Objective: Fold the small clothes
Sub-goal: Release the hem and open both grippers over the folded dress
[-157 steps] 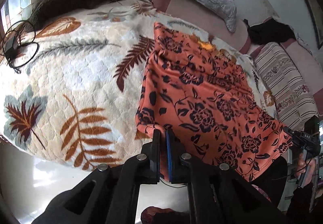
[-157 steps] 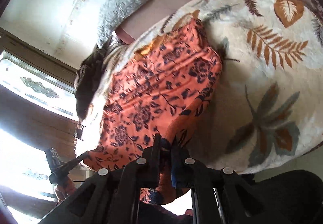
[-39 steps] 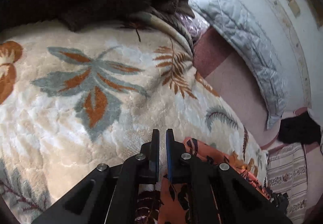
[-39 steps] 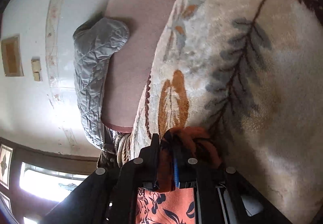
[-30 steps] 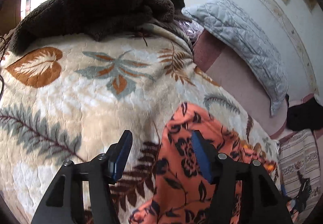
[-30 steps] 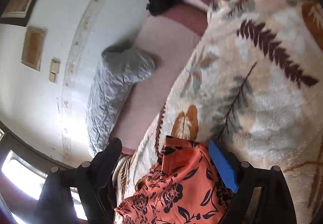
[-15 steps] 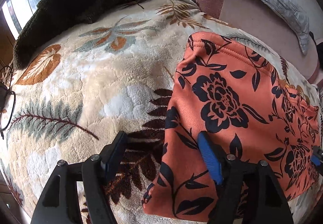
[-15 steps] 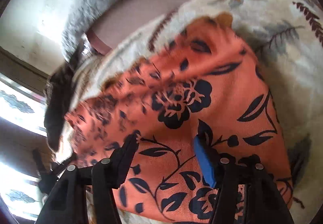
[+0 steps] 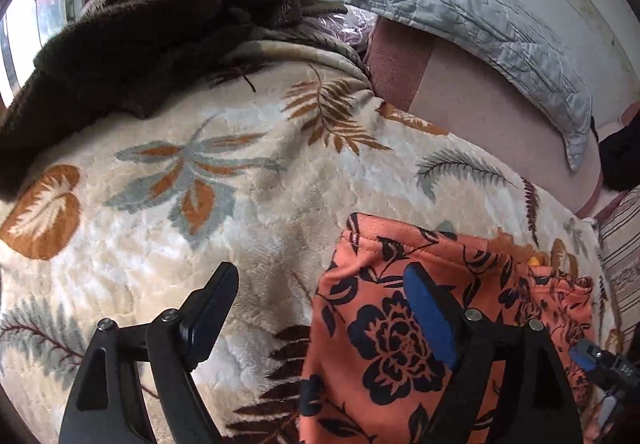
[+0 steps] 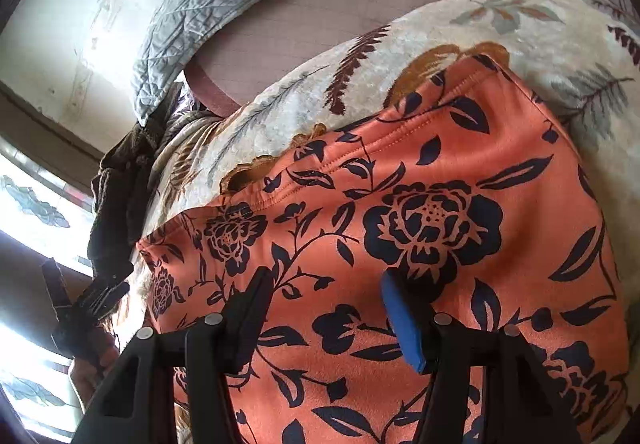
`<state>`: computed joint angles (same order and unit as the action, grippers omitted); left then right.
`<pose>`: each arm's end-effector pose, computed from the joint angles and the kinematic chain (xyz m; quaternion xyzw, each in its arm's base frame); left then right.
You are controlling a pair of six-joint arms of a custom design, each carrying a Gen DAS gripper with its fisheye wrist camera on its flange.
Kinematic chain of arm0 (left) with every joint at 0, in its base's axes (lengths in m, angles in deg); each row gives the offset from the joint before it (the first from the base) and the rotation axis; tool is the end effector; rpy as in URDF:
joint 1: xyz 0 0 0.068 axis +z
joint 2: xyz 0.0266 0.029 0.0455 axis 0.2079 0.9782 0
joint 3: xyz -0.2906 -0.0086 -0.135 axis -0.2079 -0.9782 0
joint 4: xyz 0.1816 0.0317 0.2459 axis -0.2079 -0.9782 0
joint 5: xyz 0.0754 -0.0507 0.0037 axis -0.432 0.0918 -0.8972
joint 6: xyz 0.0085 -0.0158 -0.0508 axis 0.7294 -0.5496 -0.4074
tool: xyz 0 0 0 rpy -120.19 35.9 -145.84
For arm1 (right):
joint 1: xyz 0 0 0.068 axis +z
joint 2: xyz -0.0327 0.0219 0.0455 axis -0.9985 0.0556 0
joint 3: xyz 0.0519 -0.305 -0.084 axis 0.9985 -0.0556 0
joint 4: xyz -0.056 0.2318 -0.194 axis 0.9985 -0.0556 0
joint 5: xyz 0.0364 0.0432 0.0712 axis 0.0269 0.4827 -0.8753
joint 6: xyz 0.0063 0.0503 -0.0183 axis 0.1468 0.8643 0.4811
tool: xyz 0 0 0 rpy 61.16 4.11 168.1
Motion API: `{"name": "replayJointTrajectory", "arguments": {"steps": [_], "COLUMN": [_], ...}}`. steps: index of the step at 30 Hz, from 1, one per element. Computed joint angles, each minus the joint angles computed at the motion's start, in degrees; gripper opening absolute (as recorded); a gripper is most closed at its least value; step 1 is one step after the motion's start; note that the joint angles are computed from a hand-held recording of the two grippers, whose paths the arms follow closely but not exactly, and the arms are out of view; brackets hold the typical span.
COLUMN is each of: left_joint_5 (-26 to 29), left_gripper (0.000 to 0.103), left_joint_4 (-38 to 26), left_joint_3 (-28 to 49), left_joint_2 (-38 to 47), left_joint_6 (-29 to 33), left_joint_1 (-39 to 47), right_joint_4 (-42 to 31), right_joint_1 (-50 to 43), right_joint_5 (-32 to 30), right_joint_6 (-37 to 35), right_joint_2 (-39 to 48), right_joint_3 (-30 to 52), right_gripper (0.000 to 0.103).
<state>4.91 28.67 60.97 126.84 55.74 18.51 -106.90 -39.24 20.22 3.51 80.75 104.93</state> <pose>0.4221 0.0315 0.2706 0.1365 0.9368 -0.1832 0.2651 0.1727 0.1659 0.2287 0.3684 0.8529 0.1935 0.3154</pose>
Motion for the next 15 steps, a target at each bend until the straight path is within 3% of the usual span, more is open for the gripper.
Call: {"name": "replayJointTrajectory", "arguments": {"steps": [3,7,8,9,10,15], "left_joint_5": [0.07,-1.94,-1.87,-1.19,-0.30,-2.42], "left_gripper": [0.085,0.082,0.073,0.032,0.015,0.009], "left_joint_4": [-2.44,-4.06,-4.82,-6.50,-8.81,-8.56], "left_joint_3": [2.91,5.88,6.58,7.85,9.46,12.22], "left_joint_2": [2.69,5.83,6.72,7.97,9.47,9.71], "left_joint_6": [-2.88,-1.49,-0.87,-0.39,-0.07,-2.22], "left_joint_1": [-2.35,-6.16,-6.95,-7.34,-7.72,-9.18], "right_joint_4": [0.38,0.98,1.81,2.20,1.90,0.25], "right_joint_1": [-0.86,-2.50,-2.81,-3.01,-3.05,-3.46], "right_joint_5": [1.01,-1.03,-1.37,-1.33,-0.71,1.74], "right_joint_6": [-0.32,1.45,1.83,1.86,1.94,2.44], "right_joint_2": [-2.10,-3.58,-4.26,-4.89,-5.25,-6.60], "right_joint_3": [-1.49,-3.82,-4.65,-5.09,-5.07,-4.95], "right_gripper": [0.061,0.061,0.060,0.060,0.060,0.060]}}
